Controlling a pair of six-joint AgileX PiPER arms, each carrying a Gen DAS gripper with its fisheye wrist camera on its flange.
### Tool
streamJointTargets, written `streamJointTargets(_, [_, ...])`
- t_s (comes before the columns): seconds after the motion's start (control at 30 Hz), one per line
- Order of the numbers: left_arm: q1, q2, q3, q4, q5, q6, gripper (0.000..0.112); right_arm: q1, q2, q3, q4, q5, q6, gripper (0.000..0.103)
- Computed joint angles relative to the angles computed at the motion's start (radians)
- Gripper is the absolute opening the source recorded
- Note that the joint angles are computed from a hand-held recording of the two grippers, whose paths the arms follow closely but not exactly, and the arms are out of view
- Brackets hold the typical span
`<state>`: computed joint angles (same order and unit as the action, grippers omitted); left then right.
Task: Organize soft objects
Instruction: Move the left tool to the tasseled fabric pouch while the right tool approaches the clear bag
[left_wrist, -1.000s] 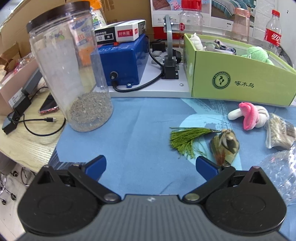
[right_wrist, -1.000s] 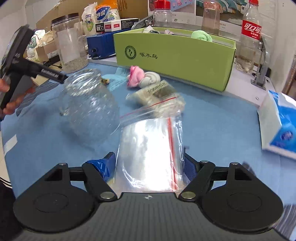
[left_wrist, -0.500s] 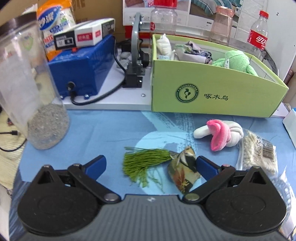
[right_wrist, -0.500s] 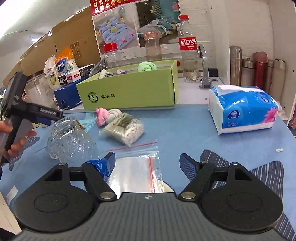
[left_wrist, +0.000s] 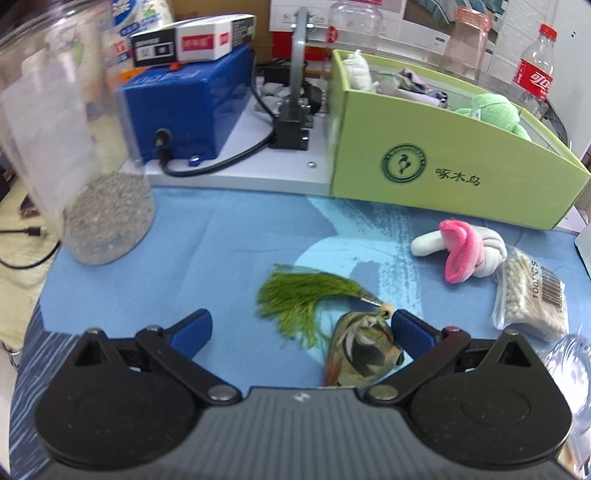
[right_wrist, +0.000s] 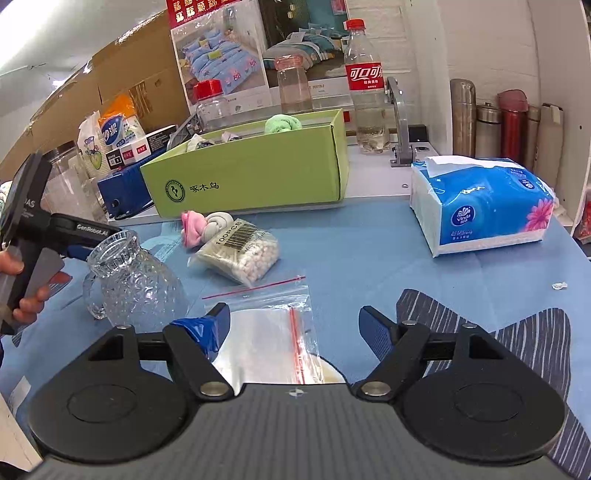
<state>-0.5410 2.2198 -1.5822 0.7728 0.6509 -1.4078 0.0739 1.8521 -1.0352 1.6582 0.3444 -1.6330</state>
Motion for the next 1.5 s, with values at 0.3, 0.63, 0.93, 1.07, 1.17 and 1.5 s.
streamJointTargets(0.3, [-0.05, -0.162, 0.288, 0.29, -0.015, -0.273, 0.102, 0.034, -0.033, 0.04, 0.061, -0.017, -0.065, 0.063])
streamJointTargets(0.63, [-0.074, -0.105, 0.271, 0.398, -0.057, -0.206, 0.102, 0.047, -0.068, 0.077, 0.006, -0.048, -0.021, 0.063])
streamJointTargets(0.93, [-0.025, -0.072, 0.294, 0.498, -0.172, -0.342, 0.101, 0.064, -0.03, 0.016, -0.169, -0.068, 0.132, 0.064])
streamJointTargets(1.07, [-0.024, -0.068, 0.298, 0.537, -0.176, -0.38, 0.102, 0.075, -0.005, -0.019, -0.262, -0.047, 0.202, 0.064])
streamJointTargets(1.17, [-0.018, -0.062, 0.281, 0.507, -0.178, -0.35, 0.102, 0.096, 0.015, -0.044, -0.317, -0.073, 0.261, 0.064])
streamJointTargets(1.5, [-0.01, -0.055, 0.267, 0.482, -0.187, -0.318, 0.102, 0.034, 0.066, -0.089, -0.304, -0.04, 0.454, 0.066])
